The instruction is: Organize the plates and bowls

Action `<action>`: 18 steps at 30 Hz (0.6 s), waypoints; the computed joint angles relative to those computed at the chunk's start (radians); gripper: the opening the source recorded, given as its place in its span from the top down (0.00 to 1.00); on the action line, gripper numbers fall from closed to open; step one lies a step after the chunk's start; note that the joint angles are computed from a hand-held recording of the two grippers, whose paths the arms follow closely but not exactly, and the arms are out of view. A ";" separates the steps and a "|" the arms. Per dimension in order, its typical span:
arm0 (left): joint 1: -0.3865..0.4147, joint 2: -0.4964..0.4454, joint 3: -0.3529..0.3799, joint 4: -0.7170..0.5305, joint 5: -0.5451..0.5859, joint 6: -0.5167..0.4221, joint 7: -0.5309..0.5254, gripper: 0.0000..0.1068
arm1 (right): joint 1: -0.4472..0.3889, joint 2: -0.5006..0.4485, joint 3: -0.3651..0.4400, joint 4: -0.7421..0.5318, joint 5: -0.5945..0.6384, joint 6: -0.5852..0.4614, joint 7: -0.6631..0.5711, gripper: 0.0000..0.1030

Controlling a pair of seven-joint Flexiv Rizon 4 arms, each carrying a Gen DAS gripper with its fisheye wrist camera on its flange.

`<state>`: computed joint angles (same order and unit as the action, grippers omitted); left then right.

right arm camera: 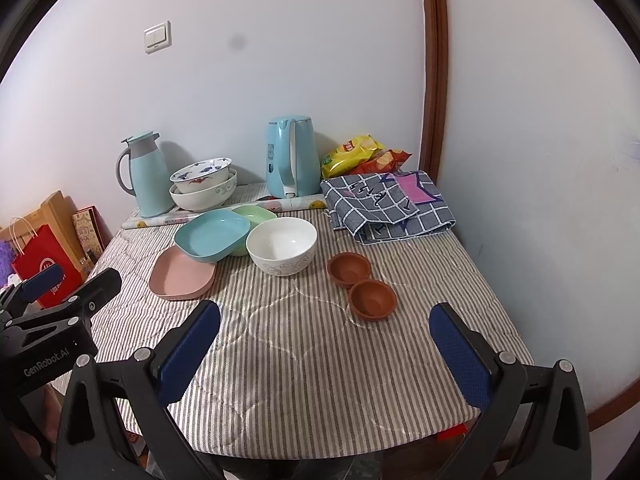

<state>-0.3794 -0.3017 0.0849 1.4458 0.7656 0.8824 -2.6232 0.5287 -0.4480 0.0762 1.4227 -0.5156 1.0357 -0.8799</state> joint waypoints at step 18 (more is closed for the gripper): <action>0.070 -0.122 0.036 -0.121 -0.167 0.005 0.161 0.04 | 0.001 -0.217 0.028 -0.349 0.173 -0.133 -0.161 0.01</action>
<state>-0.3092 -0.4240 0.1206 1.3243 0.5983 0.8876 -2.4621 0.5295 -0.6648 0.1042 1.0734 -0.3425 0.9026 -1.0408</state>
